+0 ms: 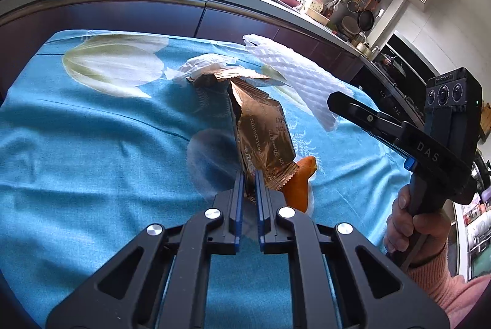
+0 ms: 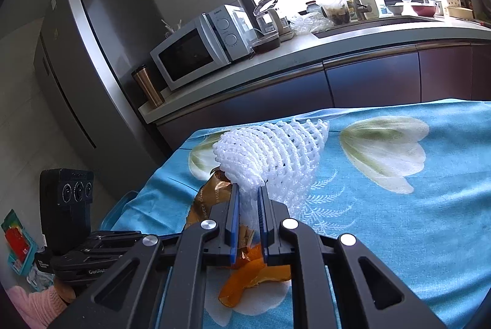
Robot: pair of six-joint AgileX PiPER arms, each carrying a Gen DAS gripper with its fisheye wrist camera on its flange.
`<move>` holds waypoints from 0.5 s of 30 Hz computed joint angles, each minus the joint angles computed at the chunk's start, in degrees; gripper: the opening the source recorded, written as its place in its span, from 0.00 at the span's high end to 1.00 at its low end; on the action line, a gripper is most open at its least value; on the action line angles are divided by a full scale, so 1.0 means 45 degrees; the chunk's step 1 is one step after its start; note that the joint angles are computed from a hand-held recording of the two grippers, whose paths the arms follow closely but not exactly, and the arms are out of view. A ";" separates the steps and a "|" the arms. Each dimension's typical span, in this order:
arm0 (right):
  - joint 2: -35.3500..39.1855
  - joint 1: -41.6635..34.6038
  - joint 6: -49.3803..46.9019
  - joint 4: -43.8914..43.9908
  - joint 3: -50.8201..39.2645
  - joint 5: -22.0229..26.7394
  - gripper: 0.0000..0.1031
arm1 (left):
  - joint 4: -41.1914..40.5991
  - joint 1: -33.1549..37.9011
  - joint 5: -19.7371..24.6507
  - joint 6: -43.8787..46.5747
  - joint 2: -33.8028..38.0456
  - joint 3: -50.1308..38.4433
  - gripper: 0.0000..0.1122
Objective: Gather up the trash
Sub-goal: 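Close the right tool on a second white foam net while the left tool grasps the gold foil wrapper, then lift the gold foil wrapper with the left tool while the right tool lifts the foam net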
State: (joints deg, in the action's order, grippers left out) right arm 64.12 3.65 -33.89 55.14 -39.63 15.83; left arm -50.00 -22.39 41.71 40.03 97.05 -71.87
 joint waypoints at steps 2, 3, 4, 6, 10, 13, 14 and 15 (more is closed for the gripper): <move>-0.0080 0.0120 0.0097 -0.0120 0.0002 -0.0047 0.90 | -0.0138 0.0132 -0.0046 0.0357 -0.0431 0.0489 0.94; -0.0109 0.0222 0.0199 -0.0210 -0.0017 -0.0085 0.90 | -0.0205 0.0219 -0.0079 0.0545 -0.0651 0.0751 0.94; -0.0128 0.0310 0.0248 -0.0245 -0.0028 -0.0113 0.90 | -0.0330 0.0352 -0.0088 0.0835 -0.0856 0.1015 0.94; -0.0136 0.0551 0.0535 -0.0518 -0.0071 -0.0213 0.90 | -0.0502 0.0600 -0.0072 0.1206 -0.1269 0.1503 0.95; -0.0079 0.1155 0.1203 -0.1147 -0.0137 -0.0476 0.90 | -0.0702 0.1123 -0.0044 0.1730 -0.2090 0.2380 0.96; 0.0009 0.1580 0.1669 -0.1507 -0.0179 -0.0647 0.90 | -0.0998 0.1613 0.0151 0.2117 -0.2508 0.2792 0.96; 0.0041 0.1711 0.1787 -0.1592 -0.0192 -0.0693 0.90 | -0.1040 0.1758 0.0187 0.2207 -0.2675 0.2940 0.96; 0.0081 0.1850 0.1969 -0.1737 -0.0212 -0.0746 0.90 | -0.1052 0.1886 0.0211 0.2266 -0.2753 0.2994 0.96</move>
